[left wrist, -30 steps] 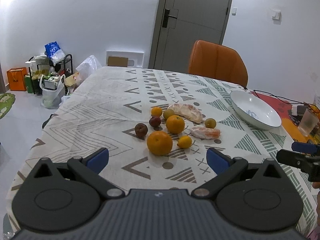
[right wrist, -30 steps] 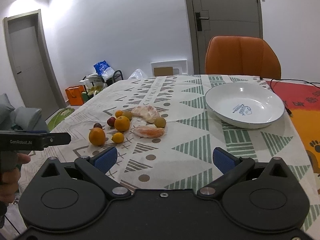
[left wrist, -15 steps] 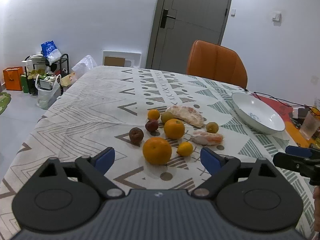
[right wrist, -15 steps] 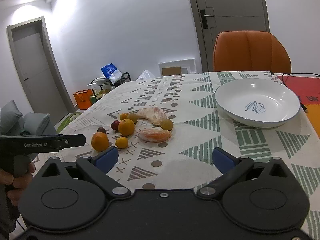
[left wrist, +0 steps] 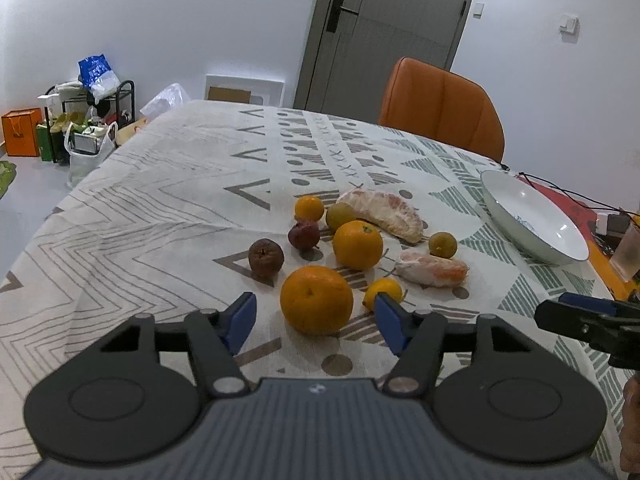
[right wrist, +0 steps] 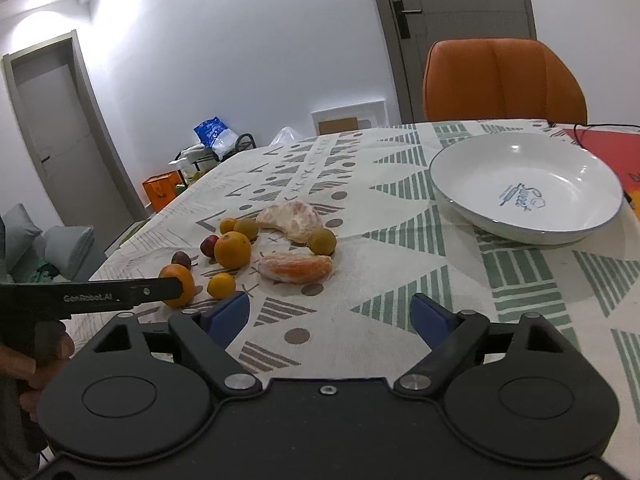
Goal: Organize fruits
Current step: 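Grasp the large orange with the left tool while the right tool grasps the peeled pomelo segment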
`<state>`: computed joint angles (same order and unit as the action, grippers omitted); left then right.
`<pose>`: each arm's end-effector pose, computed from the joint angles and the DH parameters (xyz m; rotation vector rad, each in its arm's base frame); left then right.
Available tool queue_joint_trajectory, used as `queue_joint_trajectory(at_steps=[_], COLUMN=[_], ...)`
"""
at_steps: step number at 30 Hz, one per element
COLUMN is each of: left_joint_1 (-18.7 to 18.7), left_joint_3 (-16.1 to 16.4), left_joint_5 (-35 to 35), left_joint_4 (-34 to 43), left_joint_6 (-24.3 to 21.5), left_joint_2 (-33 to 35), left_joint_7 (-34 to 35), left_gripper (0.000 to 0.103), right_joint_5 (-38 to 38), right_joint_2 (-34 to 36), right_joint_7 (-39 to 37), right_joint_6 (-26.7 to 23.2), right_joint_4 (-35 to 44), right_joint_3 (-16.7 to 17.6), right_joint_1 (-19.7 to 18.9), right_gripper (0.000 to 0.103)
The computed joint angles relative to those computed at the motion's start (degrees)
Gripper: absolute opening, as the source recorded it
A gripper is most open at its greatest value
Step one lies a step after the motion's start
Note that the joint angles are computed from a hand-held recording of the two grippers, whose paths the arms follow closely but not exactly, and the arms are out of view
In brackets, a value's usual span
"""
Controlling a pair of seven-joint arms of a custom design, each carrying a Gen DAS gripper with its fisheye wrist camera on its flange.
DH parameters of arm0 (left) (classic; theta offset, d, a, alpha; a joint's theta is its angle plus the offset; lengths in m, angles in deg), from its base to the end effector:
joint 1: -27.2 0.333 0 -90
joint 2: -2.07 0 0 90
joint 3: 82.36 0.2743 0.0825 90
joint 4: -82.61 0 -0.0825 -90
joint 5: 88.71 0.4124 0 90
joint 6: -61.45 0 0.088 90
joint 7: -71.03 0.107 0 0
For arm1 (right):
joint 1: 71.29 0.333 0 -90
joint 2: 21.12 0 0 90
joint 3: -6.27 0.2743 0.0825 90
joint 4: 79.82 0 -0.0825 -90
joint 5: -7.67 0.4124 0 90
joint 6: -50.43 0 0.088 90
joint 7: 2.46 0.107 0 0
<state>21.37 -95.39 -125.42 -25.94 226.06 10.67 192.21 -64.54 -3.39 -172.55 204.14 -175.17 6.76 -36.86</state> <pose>0.6372 -0.1757 0.4609 -1.5172 2.0731 -1.1537 0.5585 0.4258 0.4394 -1.3992 1.6342 -0.7206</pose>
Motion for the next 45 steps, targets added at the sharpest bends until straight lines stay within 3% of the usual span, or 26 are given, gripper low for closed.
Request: queue_joint_trajectory(at_steps=[4, 6, 12, 19, 36, 45], left_joint_1=[0.11, 0.39, 0.70, 1.38, 3.00, 3.50], left_joint_3=[-0.08, -0.09, -0.19, -0.14, -0.08, -0.07], left_joint_5=[0.04, -0.03, -0.09, -0.50, -2.92, -3.51], left_joint_4=[1.51, 2.36, 2.19, 2.60, 2.66, 3.13], left_joint_6=[-0.74, -1.86, -0.86, -0.09, 0.77, 0.80], left_joint_2=[1.53, 2.20, 2.23, 2.47, 2.59, 2.89], left_joint_7=[-0.38, -1.18, -1.15, -1.28, -0.42, -0.21], left_gripper=[0.052, 0.041, 0.041, 0.041, 0.041, 0.041], right_joint_5=[2.36, 3.98, 9.96, 18.26, 29.99, 30.77], right_joint_2=[2.04, 3.32, 7.30, 12.59, 23.07, 28.50], right_joint_7=[-2.36, -3.95, -9.17, -16.95, -29.47, -35.17], right_joint_6=[1.28, 1.81, 4.28, 5.26, -0.83, -8.20], right_joint_4=[2.17, 3.60, 8.11, 14.50, 29.55, 38.15], right_joint_3=[-0.11, -0.35, -1.61, -3.30, -6.47, -8.36], right_joint_1=[-0.51, -0.50, -0.31, 0.91, 3.66, 5.85], right_gripper=[0.085, 0.085, 0.074, 0.073, 0.073, 0.075])
